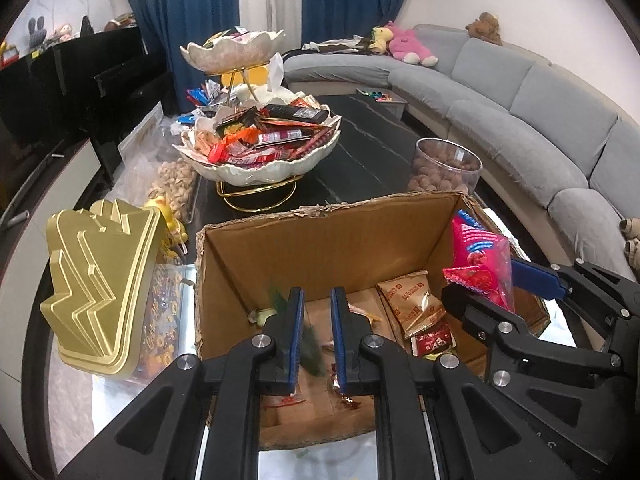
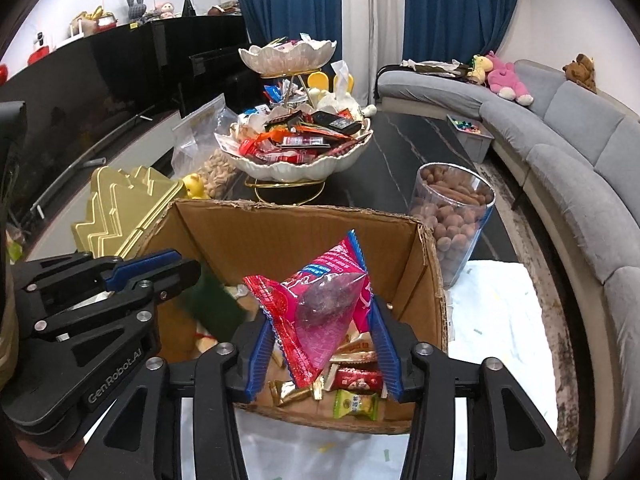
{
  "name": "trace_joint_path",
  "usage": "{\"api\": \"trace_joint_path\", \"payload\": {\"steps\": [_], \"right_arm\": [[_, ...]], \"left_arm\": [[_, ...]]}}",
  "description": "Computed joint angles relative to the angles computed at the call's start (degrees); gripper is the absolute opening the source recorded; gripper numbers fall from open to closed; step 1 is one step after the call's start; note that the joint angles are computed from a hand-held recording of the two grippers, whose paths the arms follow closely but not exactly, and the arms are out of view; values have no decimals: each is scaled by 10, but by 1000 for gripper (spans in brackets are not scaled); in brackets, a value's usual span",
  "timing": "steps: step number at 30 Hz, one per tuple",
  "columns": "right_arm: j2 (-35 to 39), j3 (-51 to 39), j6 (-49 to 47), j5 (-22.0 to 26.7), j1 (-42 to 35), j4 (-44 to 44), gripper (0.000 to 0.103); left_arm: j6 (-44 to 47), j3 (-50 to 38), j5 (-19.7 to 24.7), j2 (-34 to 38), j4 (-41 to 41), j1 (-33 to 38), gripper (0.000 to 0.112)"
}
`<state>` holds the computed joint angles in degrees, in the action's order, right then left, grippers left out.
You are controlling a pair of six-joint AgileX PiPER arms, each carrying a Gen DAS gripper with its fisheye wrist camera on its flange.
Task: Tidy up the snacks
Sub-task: 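Open both grippers to drop the green packet and pink candy into the box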
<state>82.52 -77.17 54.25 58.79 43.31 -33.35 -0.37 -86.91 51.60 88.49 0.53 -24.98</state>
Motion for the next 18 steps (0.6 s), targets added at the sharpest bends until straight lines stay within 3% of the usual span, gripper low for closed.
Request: {"api": "trace_joint_path", "payload": {"steps": [2, 5, 10, 18], "right_arm": [[-1, -1, 3, 4, 2, -4, 62], [-4, -2, 9, 15, 3, -8, 69], [-12, -3, 23, 30, 6, -15, 72], [-26, -8, 42, 63, 32, -32, 78]], "left_arm": [[-5, -1, 1, -1, 6, -2, 25], [-17, 2, 2, -9, 16, -1, 35], [-50, 12, 1, -29, 52, -5, 63], [-90, 28, 12, -63, 91, -13, 74]]}}
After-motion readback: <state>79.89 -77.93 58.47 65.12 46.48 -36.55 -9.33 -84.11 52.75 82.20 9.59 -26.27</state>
